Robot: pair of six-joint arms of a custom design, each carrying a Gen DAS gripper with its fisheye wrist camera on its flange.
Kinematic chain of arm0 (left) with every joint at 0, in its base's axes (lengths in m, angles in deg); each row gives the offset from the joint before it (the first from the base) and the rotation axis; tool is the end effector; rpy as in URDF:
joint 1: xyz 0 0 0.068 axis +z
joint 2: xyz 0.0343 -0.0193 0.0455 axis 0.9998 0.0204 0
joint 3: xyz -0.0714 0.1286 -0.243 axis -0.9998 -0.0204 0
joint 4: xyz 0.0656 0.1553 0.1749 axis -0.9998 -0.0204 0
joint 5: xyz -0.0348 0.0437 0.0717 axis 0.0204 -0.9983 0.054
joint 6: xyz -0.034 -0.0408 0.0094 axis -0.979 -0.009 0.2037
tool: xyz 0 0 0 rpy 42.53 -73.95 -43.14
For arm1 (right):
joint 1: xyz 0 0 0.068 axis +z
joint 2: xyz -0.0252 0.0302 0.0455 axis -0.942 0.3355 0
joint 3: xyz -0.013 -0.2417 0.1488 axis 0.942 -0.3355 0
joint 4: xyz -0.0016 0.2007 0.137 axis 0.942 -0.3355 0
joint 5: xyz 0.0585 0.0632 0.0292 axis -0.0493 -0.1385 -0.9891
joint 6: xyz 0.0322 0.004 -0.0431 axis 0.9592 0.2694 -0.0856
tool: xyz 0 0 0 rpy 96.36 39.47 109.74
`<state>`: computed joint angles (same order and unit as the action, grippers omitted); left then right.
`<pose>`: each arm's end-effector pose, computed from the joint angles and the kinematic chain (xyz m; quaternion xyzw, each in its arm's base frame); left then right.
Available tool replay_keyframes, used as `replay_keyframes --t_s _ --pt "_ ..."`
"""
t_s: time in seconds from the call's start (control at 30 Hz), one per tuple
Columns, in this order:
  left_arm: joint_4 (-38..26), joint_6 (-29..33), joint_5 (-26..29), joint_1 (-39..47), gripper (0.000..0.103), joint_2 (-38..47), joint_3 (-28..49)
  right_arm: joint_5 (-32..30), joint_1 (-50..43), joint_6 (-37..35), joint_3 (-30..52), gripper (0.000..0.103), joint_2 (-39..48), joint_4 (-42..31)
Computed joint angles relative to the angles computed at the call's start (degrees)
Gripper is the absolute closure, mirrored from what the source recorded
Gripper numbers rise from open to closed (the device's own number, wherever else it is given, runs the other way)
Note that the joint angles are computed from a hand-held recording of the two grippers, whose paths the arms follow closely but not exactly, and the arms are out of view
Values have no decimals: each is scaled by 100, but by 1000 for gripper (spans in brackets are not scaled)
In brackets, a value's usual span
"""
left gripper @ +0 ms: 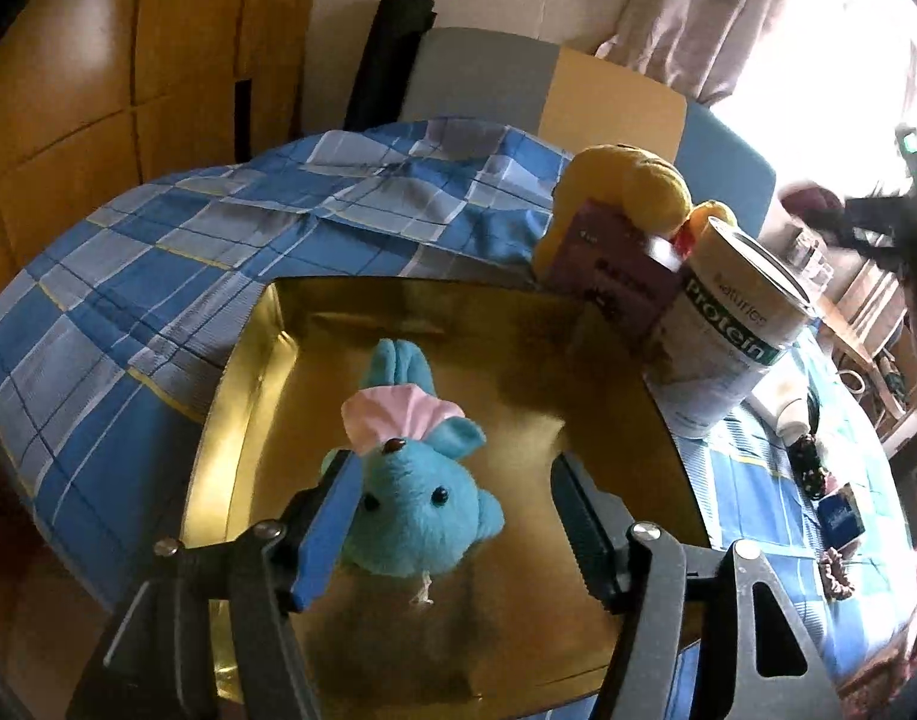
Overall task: Organize soft objects
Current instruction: 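Release the teddy bear in the tray while the right gripper drops the red plush there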
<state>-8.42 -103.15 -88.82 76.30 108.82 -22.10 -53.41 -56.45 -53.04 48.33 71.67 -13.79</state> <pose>0.1383 -0.0241 0.2380 -0.1530 0.9119 -0.0459 0.3780 0.3810 0.0939 0.3534 -0.0753 0.9227 0.0517 0.3745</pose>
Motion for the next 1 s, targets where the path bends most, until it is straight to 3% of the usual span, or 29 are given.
replay_keyframes --t_s 0.17,0.5,0.83,0.93,1.0 --pt "-156 103 90 260 37 -233 -78 -314 855 -228 -128 75 -131 223" --pt "-528 363 63 907 37 -766 -131 -909 2177 -893 -1700 75 -598 423" --pt "-917 365 -200 915 33 -1086 -78 232 2962 -697 -2188 74 246 833" --pt "-934 351 -265 837 33 -1095 -59 473 2970 -535 -2088 71 410 924" --pt "-954 292 -387 689 32 -1089 -47 484 2925 -494 -2147 62 440 1031"
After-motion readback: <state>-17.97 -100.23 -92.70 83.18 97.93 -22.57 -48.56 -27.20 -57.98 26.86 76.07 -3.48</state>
